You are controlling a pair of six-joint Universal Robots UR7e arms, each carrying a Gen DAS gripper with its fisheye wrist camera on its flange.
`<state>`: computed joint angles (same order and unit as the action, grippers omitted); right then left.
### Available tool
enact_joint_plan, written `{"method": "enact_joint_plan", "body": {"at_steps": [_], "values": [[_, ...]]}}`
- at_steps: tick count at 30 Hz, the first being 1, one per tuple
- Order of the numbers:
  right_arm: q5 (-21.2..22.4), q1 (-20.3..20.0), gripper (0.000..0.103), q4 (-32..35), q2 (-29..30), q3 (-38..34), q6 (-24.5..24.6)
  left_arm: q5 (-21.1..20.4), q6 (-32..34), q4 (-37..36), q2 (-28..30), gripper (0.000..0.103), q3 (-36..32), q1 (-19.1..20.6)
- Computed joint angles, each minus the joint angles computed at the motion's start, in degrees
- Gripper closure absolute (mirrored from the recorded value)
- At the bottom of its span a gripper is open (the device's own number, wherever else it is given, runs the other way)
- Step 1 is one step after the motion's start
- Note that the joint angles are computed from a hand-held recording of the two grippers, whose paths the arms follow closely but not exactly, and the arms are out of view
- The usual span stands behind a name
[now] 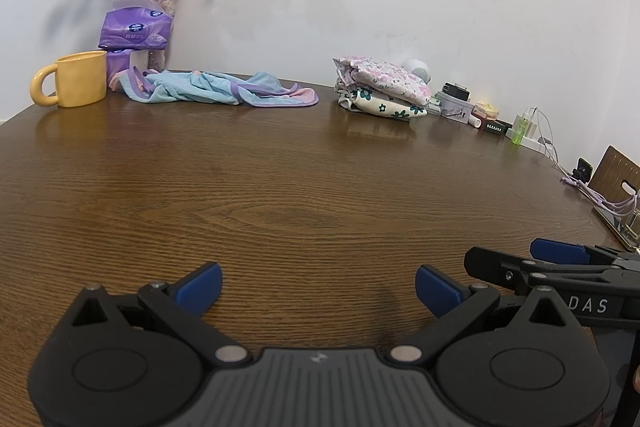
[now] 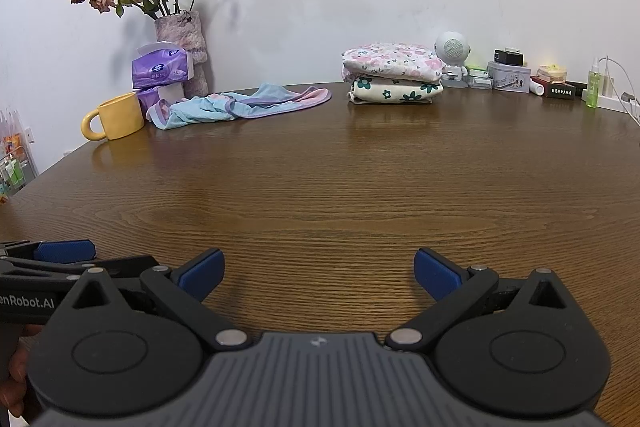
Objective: Fold clothes
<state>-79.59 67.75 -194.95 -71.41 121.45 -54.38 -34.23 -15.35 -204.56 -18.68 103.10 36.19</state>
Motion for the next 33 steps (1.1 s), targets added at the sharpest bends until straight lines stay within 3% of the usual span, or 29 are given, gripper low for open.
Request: {"method": "enact_joint_plan", "body": {"at_steps": [33], "values": [[-1.18, 0.39, 0.0, 0.34, 0.03, -0.2, -0.24, 0.61, -0.35, 0.87, -0.11, 0.0, -0.03, -0.09]]}}
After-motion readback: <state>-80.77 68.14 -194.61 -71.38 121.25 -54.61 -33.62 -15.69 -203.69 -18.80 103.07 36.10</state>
